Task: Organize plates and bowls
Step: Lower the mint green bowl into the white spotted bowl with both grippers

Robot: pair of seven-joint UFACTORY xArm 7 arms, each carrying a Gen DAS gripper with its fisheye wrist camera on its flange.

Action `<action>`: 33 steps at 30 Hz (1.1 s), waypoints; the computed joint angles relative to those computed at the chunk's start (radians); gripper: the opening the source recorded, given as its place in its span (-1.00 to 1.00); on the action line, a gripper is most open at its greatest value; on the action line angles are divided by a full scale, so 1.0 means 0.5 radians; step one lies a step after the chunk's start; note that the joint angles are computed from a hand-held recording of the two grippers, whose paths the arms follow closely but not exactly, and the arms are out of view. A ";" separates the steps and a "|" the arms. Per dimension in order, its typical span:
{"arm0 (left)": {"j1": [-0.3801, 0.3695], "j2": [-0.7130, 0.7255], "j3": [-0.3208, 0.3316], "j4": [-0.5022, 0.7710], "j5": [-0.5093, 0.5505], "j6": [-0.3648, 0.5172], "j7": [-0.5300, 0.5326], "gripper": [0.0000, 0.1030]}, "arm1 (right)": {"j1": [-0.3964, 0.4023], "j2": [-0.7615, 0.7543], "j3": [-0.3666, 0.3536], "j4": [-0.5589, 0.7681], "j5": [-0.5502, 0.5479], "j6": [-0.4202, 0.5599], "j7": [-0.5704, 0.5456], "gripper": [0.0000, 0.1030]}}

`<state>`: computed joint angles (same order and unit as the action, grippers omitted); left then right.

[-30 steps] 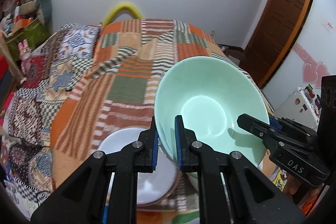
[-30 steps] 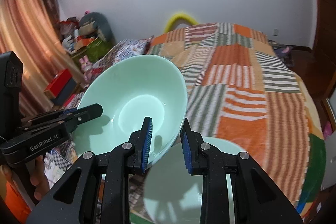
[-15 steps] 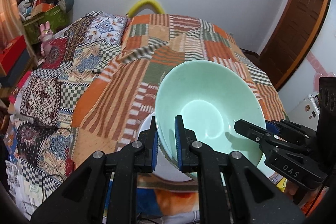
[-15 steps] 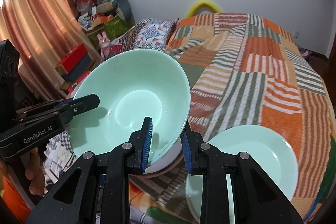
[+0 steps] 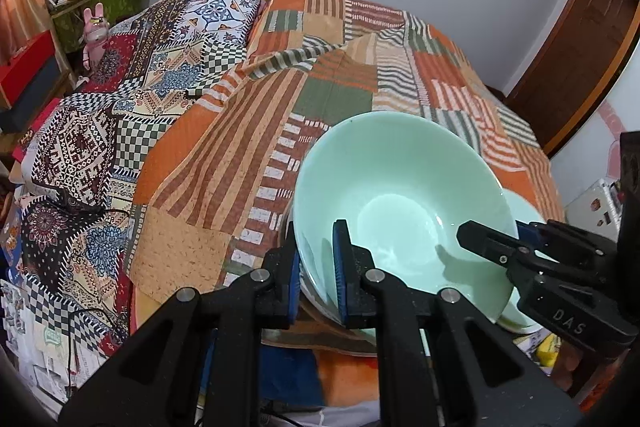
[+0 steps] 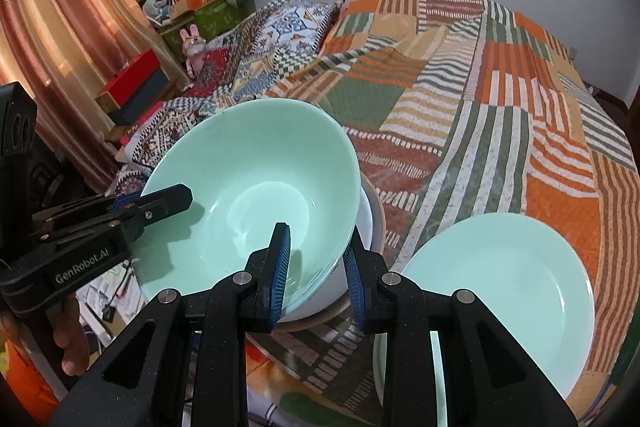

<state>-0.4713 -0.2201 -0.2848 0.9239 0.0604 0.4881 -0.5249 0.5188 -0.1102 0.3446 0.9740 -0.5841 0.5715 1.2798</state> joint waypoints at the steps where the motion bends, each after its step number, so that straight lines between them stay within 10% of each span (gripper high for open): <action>1: 0.004 0.004 -0.002 -0.005 0.009 -0.005 -0.005 -0.75 | 0.001 0.008 -0.001 0.003 0.011 0.005 -0.009 -0.53; 33: 0.017 0.192 0.008 0.026 0.256 -0.033 -0.176 -0.73 | 0.042 0.103 -0.065 0.014 0.126 -0.003 -0.122 -0.52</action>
